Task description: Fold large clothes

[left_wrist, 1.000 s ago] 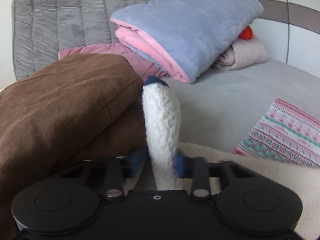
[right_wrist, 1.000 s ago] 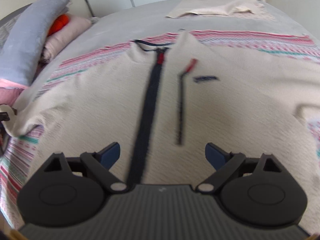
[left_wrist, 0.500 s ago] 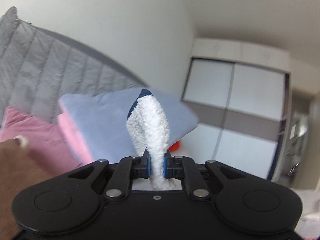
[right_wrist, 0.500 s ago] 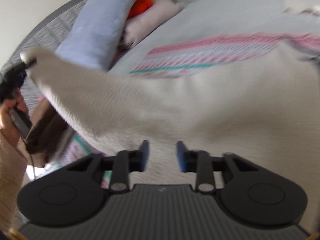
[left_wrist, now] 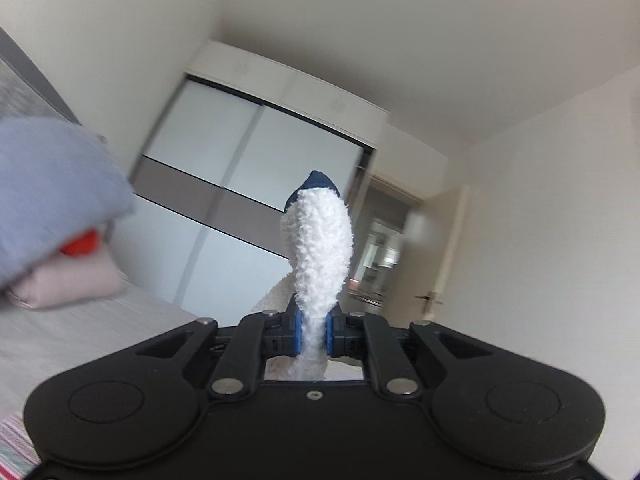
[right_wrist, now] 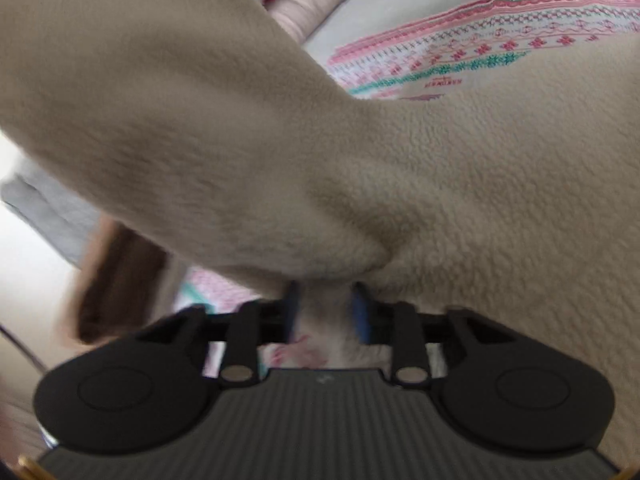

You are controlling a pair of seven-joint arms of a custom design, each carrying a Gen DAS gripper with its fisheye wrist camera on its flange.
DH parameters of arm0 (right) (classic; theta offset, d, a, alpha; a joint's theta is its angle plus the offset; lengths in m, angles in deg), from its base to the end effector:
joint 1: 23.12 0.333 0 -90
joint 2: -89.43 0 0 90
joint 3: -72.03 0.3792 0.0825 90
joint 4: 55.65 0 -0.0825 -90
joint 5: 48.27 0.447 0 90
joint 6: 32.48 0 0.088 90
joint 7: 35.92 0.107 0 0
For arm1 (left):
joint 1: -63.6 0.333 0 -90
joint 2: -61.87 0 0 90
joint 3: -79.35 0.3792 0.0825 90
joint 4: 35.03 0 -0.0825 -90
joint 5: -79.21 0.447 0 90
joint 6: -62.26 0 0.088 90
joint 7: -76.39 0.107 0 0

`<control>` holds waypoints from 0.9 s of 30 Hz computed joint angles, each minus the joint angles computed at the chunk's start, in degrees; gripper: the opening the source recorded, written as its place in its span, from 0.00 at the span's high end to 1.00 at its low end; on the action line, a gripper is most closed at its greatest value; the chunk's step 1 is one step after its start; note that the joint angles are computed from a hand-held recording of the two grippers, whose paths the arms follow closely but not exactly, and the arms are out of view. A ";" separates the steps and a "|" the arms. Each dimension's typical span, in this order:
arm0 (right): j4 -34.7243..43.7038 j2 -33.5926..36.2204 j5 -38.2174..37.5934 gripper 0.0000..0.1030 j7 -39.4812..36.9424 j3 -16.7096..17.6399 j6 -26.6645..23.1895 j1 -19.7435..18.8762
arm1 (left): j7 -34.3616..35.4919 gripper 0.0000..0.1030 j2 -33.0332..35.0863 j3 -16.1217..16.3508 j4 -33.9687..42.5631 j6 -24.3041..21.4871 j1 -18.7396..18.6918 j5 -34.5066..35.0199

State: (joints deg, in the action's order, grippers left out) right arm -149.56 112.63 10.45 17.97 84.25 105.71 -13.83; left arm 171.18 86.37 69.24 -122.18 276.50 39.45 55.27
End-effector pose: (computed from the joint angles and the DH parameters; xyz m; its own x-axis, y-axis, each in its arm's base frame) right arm 0.7338 0.2690 0.4594 0.3955 -0.6452 -0.6537 -0.8808 -0.0646 -0.4691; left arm 0.6752 -0.3518 0.6539 -0.3628 -0.8560 0.3684 0.0184 -0.4018 -0.9155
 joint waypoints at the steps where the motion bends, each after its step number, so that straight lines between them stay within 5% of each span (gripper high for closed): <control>1: -1.55 -1.51 2.10 0.53 -1.54 0.23 0.63 -1.03 | -1.63 0.89 0.61 -1.13 1.03 -0.96 0.32 2.01; 9: -10.60 -12.06 10.15 0.37 -2.30 -6.25 5.94 -5.55 | -14.21 0.89 7.77 -6.25 11.02 -8.96 -1.04 16.07; 14: -17.01 -17.63 16.59 0.26 -1.44 -10.99 7.67 -8.53 | -19.36 0.88 12.56 -5.80 15.98 -18.86 -4.65 18.93; 16: -19.70 -19.39 18.68 0.24 -1.59 -12.69 8.79 -9.36 | -19.11 0.86 14.14 -10.48 16.86 -25.41 -2.28 21.03; 18: -22.02 -20.66 19.16 0.24 -0.80 -14.30 8.94 -10.19 | -16.57 0.74 15.65 -19.71 16.66 -33.84 3.33 23.54; 21: -25.03 -22.15 17.65 0.23 1.30 -16.15 9.25 -11.29 | -13.77 0.41 13.40 -22.56 11.08 -34.67 5.43 23.41; 24: -27.77 -23.47 22.20 0.24 -1.67 -17.60 7.43 -12.39 | -9.22 0.28 8.00 -20.18 4.05 -30.51 5.78 19.75; 25: -28.40 -23.51 25.58 0.24 -3.64 -18.29 5.37 -12.98 | -10.16 0.28 5.79 -17.04 2.00 -29.84 4.42 19.10; 27: -29.18 -23.60 31.21 0.24 -6.63 -19.41 1.18 -14.26 | -23.88 0.28 2.16 -7.04 -1.39 -29.35 0.01 28.78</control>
State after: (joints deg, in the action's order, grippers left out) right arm -178.74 89.03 41.66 11.34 64.84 106.89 -28.08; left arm 147.31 88.53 62.21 -123.57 247.15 39.46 84.05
